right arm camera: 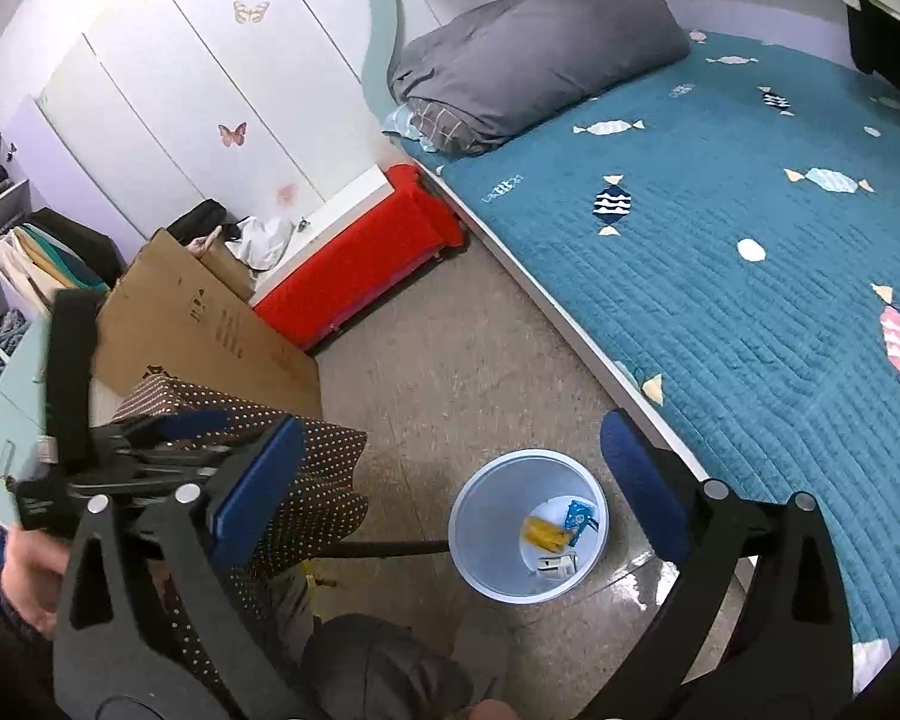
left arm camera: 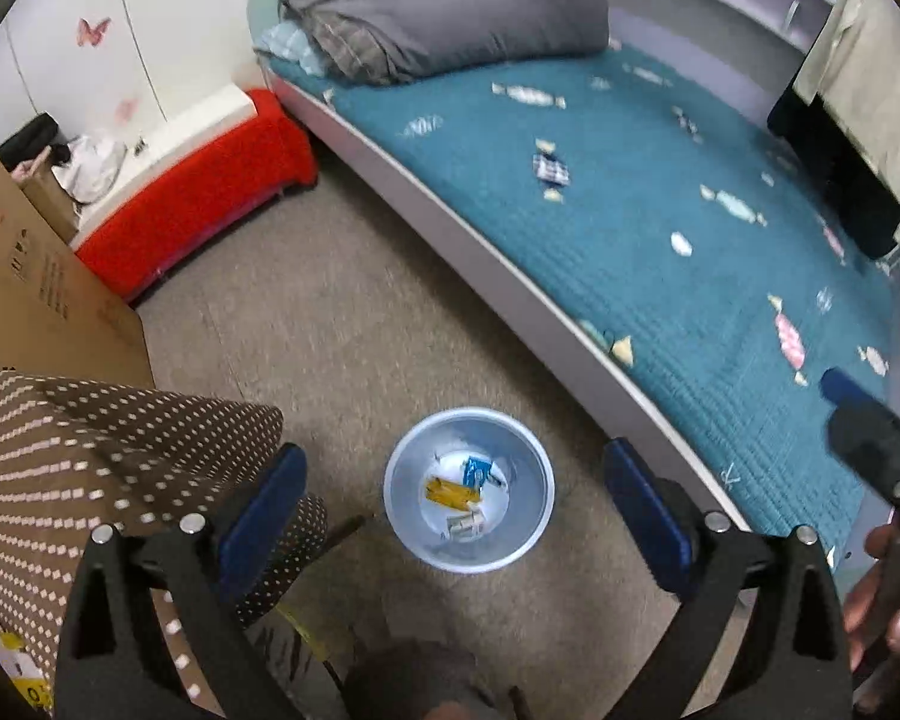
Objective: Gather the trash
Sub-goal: 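Open both grippers to drop the bag and packet into the wastebasket, then move both grippers back over the table of trash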
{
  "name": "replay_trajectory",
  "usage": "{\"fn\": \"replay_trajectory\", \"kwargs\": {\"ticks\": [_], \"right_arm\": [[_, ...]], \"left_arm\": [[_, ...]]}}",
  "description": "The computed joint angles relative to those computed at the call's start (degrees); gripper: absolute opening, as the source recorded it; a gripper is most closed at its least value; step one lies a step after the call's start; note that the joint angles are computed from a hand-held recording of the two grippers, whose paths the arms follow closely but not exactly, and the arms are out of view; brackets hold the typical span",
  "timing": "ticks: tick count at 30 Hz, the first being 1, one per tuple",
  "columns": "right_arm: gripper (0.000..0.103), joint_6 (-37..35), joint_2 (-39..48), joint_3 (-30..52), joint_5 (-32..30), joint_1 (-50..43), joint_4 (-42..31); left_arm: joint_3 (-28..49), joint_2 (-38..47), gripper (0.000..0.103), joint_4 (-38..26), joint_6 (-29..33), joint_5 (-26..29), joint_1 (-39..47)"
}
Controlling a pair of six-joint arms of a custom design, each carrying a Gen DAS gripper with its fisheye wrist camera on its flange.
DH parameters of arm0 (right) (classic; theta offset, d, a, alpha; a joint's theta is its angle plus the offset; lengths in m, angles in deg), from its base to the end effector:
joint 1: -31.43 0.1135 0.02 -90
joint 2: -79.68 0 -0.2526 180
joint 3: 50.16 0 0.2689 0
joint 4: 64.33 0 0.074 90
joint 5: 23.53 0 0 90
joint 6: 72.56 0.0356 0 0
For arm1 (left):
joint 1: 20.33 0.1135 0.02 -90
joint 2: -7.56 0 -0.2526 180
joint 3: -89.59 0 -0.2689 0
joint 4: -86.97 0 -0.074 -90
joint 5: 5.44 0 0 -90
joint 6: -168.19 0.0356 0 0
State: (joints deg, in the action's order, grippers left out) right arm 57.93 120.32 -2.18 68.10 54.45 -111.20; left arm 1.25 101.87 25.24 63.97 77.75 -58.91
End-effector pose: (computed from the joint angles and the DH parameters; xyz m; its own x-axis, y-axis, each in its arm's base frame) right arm 0.1656 0.0693 0.2426 -0.6862 0.4136 -0.5983 0.0984 0.8678 0.4870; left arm 0.2801 -0.2180 0.2544 -0.8255 0.3465 -0.4454 0.3882 0.9216 -0.0026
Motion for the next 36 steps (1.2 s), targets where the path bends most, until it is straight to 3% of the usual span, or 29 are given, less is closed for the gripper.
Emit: {"fn": "replay_trajectory", "kwargs": {"ticks": [12,26,33,36], "right_arm": [[0.097,6.76,4.42,10.31,15.19,16.88,-6.81],[0.097,16.04,20.54,30.87,33.41,41.84,-16.09],[0.097,18.08,29.34,39.63,36.71,48.86,-17.43],[0.097,17.94,33.97,44.78,37.66,51.11,-18.13]], "left_arm": [[-7.49,-20.64,0.097,-1.92,-4.14,-6.05,-2.55],[-10.07,-45.43,0.097,-14.2,-3.9,-12.22,-1.07],[-8.72,-54.82,0.097,-19.96,-0.1,-9.98,5.43],[-8.1,-58.05,0.097,-21.25,4.44,-3.15,15.22]]}}
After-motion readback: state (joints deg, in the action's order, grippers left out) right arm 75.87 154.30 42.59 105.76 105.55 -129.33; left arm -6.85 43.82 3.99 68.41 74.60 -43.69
